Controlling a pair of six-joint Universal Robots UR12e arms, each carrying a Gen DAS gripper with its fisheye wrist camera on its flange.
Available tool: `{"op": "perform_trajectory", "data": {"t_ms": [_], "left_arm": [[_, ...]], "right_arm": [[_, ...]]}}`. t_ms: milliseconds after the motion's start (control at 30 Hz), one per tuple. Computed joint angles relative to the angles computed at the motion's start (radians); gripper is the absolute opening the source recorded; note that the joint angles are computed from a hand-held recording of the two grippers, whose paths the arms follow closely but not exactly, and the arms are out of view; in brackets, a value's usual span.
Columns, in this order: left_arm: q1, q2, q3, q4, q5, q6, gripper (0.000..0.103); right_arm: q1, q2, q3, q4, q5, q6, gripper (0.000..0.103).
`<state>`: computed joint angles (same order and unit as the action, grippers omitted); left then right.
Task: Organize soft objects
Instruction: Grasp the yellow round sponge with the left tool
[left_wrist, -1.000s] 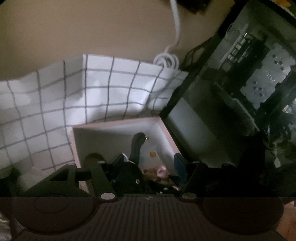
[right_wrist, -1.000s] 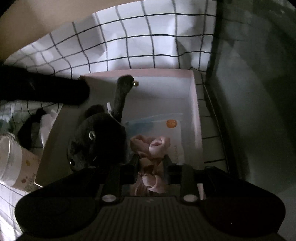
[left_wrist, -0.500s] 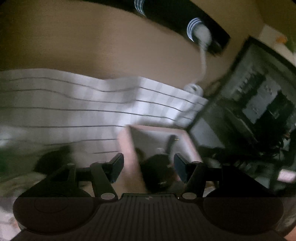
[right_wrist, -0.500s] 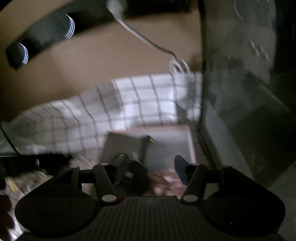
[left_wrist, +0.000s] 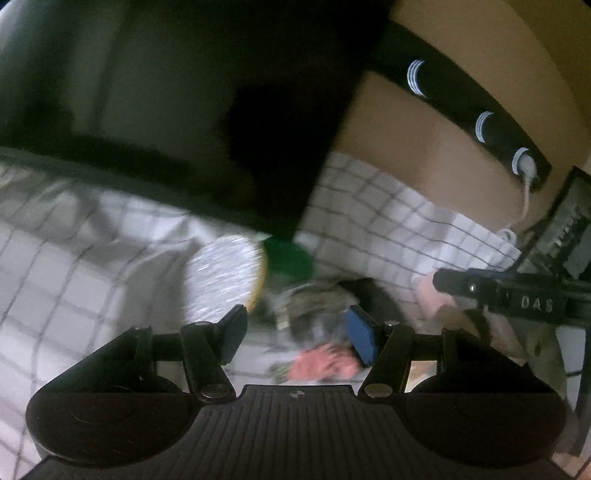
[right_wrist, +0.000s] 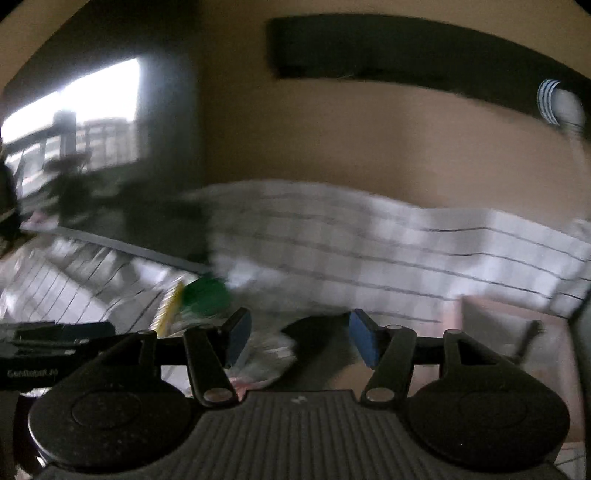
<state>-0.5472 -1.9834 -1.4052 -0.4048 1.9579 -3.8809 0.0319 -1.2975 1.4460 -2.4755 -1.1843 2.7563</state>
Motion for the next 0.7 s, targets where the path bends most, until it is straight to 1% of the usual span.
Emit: {"op": "perform_trajectory", "data": {"t_ms": [100,133,200,233,267,300,367,400,433,467,567,667,700], "left_arm": [[0.012,0.02,-0.039,-0.012,0.028,-0.038,0.064],[0.014,0.02,-0.042,-0.018,0.048,-0.041,0.064],[0.018,0.009,-0.035,-0.018,0.058,-0.016,0.064],[0.02,0.002,-0.03,-0.02,0.057,0.015,0.064],[0.02,-0.01,-0.016,-0.036,0.063,0.063,0.064],[0.015,-0.025,0.007,-0.068,0.082,0.119,0.065],[0.0,-0.065,0.059,-0.15,0.165,0.249,0.065],[-0.006,-0.082,0.076,-0.167,0.199,0.317,0.065],[-0.009,-0.094,0.085,-0.166,0.21,0.372,0.065],[-0.007,-0.103,0.092,-0.164,0.204,0.404,0.065],[0.002,-0.116,0.098,-0.153,0.183,0.445,0.066],[0.012,-0.129,0.114,-0.173,0.213,0.426,0.066],[0.016,-0.129,0.115,-0.176,0.213,0.416,0.066]], "right_arm": [[0.029,-0.015,0.03,0.008,-0.022,-0.026,0.06],[0.036,-0.022,0.044,0.005,-0.034,-0.039,0.06],[0.049,-0.037,0.071,-0.005,-0.062,-0.074,0.06],[0.052,-0.044,0.084,-0.007,-0.076,-0.096,0.06],[0.058,-0.048,0.093,-0.007,-0.094,-0.116,0.06],[0.061,-0.054,0.1,-0.001,-0.11,-0.131,0.06],[0.065,-0.055,0.103,0.005,-0.133,-0.138,0.06],[0.064,-0.058,0.105,0.009,-0.139,-0.135,0.06],[0.062,-0.061,0.107,0.011,-0.144,-0.13,0.06],[0.059,-0.062,0.108,0.013,-0.148,-0.125,0.06],[0.049,-0.072,0.118,0.024,-0.17,-0.124,0.06],[0.041,-0.08,0.133,0.029,-0.202,-0.134,0.06],[0.039,-0.083,0.139,0.029,-0.209,-0.139,0.06]]}}
